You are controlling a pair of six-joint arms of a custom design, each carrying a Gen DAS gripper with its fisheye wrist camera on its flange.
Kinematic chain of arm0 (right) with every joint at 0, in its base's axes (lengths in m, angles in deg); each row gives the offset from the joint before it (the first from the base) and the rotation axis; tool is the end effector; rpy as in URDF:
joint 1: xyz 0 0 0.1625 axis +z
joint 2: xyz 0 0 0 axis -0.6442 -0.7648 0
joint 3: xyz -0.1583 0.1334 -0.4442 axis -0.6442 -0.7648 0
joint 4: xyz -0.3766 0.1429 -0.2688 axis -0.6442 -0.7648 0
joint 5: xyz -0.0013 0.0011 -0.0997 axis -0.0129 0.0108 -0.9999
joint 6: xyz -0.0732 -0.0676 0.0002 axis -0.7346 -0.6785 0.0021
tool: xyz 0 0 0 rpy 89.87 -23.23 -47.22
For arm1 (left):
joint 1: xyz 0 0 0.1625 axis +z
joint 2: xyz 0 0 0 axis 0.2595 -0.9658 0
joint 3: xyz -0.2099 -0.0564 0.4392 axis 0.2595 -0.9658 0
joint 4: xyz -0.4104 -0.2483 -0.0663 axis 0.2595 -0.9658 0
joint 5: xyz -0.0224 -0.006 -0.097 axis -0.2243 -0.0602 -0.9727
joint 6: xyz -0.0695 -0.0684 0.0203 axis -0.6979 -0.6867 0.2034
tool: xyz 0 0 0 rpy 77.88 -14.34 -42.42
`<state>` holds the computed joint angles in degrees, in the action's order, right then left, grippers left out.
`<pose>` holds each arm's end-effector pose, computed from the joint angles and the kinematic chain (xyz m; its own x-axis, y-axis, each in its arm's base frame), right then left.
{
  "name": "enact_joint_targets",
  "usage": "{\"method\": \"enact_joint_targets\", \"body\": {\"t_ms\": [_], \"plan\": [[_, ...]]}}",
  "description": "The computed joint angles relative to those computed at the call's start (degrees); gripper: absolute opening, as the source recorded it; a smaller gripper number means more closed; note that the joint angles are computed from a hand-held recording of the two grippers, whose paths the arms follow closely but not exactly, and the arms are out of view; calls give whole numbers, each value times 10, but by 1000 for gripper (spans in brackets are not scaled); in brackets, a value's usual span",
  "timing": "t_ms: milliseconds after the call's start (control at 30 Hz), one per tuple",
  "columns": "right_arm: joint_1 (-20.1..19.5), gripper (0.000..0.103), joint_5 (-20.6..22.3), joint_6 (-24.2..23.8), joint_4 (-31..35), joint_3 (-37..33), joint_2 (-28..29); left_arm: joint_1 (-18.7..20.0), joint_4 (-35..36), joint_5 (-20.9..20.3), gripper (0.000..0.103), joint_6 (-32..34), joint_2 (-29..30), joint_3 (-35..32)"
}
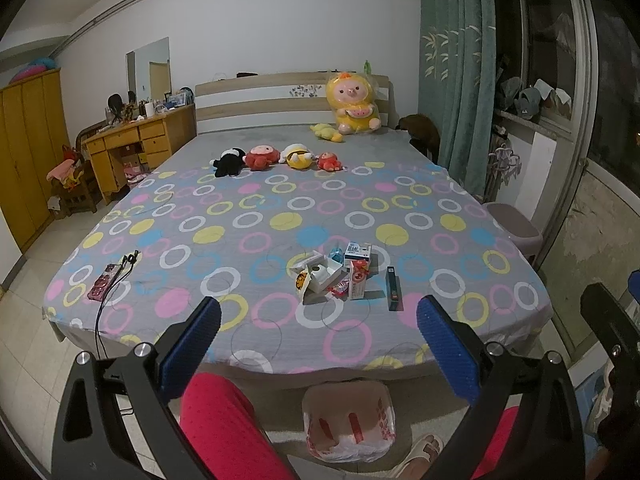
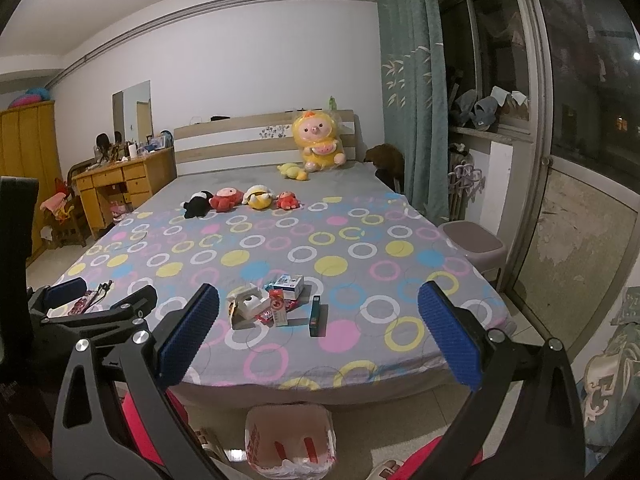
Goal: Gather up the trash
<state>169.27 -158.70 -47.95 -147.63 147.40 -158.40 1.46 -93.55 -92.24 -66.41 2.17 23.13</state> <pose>0.3352 -0.3392 0.5373 -0.7257 0.2003 0.6582 -0.5602 0.3835 -0.7343 -0.6218 -0.4122 0.2710 -0.6925 0.1742 -0.7000 0.6491 0.5740 -0.4993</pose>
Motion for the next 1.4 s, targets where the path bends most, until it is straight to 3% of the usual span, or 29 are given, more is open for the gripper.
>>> {"method": "enact_joint_targets", "body": {"t_ms": [267, 400, 567, 900, 1400], "plan": [[-19, 98, 30, 16, 34, 1, -8, 21, 21, -31, 96, -10, 4, -19], [-30, 98, 38, -8, 23, -2, -5, 38, 33, -47, 96, -27, 2, -32], [-53, 98, 76, -30, 24, -6, -8, 57, 62, -37, 96, -48, 7, -52], [-113, 98, 152, -30, 90, -20, -13, 99, 79, -48, 96, -41, 24, -77], [-179, 98, 195, -88, 60, -48, 51, 149, 70, -51, 96, 17, 86, -122]]}}
